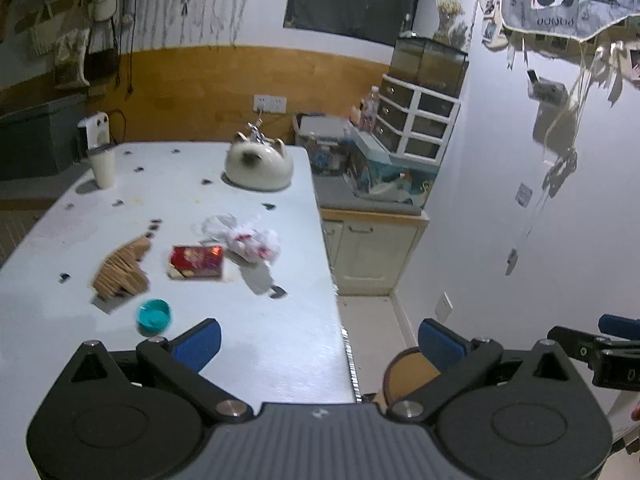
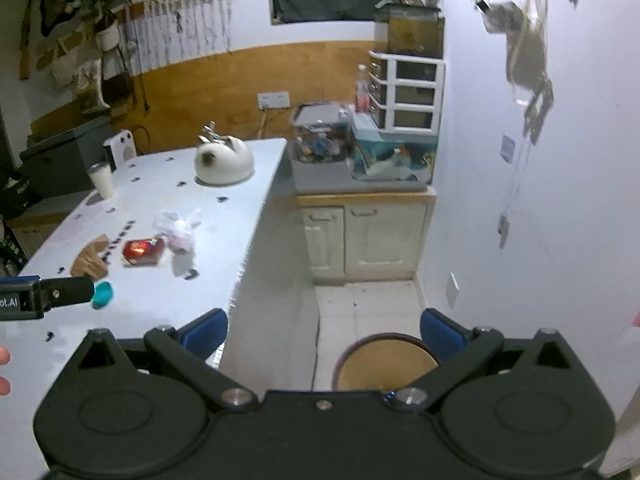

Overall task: Collect trash
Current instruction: 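Move both grippers away from the bin back over the table, then grasp the white plastic bag with the right gripper while the left grasps the teal bottle cap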

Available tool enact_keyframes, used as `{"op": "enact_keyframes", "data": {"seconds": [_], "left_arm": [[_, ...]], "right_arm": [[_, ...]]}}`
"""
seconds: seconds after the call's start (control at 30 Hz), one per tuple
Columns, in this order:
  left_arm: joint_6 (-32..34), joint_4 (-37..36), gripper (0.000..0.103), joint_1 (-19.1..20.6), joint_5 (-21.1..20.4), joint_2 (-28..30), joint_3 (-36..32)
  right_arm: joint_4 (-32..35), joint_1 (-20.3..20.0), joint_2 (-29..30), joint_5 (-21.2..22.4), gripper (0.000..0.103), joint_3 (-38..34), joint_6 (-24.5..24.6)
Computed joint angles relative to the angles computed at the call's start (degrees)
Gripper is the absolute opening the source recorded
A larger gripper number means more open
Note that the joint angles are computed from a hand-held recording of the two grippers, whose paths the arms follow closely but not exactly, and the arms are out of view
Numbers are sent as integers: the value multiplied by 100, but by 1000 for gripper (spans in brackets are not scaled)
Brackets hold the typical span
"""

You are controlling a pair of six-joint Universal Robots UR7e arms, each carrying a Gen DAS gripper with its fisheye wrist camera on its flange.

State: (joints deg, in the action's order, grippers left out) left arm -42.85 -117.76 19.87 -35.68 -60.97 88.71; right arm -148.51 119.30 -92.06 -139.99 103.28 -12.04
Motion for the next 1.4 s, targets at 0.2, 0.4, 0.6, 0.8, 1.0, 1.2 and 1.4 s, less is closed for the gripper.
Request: {"op": "enact_keyframes", "data": {"seconds": [0.2, 0.4, 0.6, 0.8, 1.0, 1.2, 1.4], "left_arm": [[40, 196, 103, -18, 181, -471, 231], [49, 409, 103, 65, 367, -838, 346], [148, 546, 103, 276, 562, -1072, 319], [460, 388, 103, 663, 677, -1130, 208], [910, 129, 103, 1148, 538, -1023, 32], [1362, -307, 103, 1578, 287, -822, 67], [2051, -1084, 103, 1930, -151, -590, 272]], "right_arm": [[-311, 369, 353, -55, 103, -22, 97], [-576, 610, 779, 2, 103, -106, 167], [-796, 672, 1278, 197, 103, -343, 92], [-1006, 593, 1861, 389, 103, -721, -58], [-1195, 403, 2471, 536, 103, -1166, -263], [-1451, 156, 3022, 658, 103, -1583, -538], [-1350, -120, 3552, 691, 103, -2129, -770]]}}
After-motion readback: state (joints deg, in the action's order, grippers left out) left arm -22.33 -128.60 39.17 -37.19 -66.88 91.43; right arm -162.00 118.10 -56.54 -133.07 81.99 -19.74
